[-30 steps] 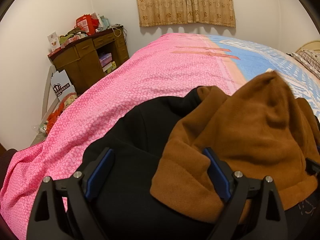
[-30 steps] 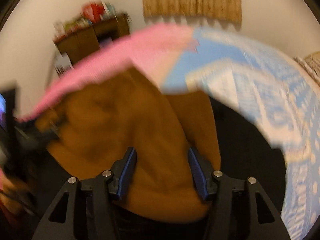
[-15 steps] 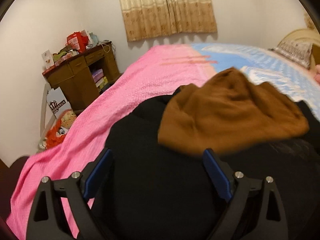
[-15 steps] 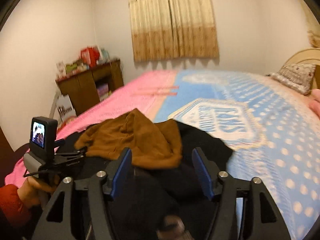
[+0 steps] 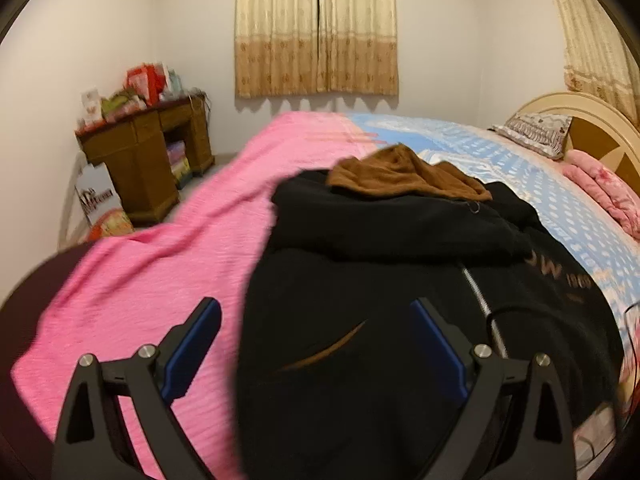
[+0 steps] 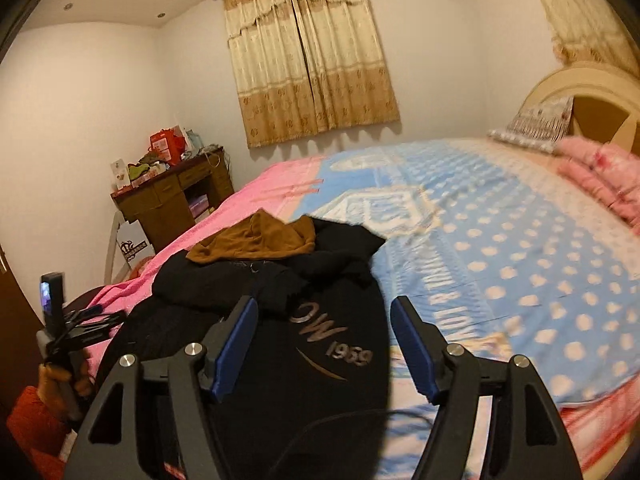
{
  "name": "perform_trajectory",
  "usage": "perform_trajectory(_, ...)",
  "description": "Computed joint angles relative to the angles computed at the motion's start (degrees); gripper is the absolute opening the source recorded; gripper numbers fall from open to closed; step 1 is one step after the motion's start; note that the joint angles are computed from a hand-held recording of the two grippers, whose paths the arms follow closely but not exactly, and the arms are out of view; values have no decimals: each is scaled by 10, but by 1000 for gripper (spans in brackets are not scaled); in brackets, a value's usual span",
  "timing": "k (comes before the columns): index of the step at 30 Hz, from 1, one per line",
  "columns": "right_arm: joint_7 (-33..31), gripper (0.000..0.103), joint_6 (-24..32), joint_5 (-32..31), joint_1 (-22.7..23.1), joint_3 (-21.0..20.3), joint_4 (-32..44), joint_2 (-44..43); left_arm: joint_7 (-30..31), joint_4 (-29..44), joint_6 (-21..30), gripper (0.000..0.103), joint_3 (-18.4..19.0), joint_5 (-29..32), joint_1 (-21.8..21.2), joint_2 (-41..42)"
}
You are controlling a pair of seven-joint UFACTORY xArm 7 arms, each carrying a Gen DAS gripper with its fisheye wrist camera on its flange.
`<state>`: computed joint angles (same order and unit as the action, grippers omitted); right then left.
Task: Fold large clothes
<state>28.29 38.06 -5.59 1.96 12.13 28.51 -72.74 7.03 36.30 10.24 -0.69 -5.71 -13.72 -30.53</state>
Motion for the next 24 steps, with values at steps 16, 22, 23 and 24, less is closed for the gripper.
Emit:
perform_trajectory(16, -3, 75, 29, 39, 47, -4, -50, -134, 246, -90, -31, 103, 222, -88, -129, -293)
perform_trajectory(22, 13, 75, 75, 66, 76, 3, -91, -138, 209, -95, 36, 103, 163, -99, -97, -181)
perform_trajectory(23, 25, 75, 77, 72, 77, 5, -107, -145, 196, -92, 40, 103, 155, -109, -94, -158)
perform_trajectory(24, 36, 75, 82, 75, 76, 7, -120, -151, 180, -81, 51, 103, 153, -123, -97, -123)
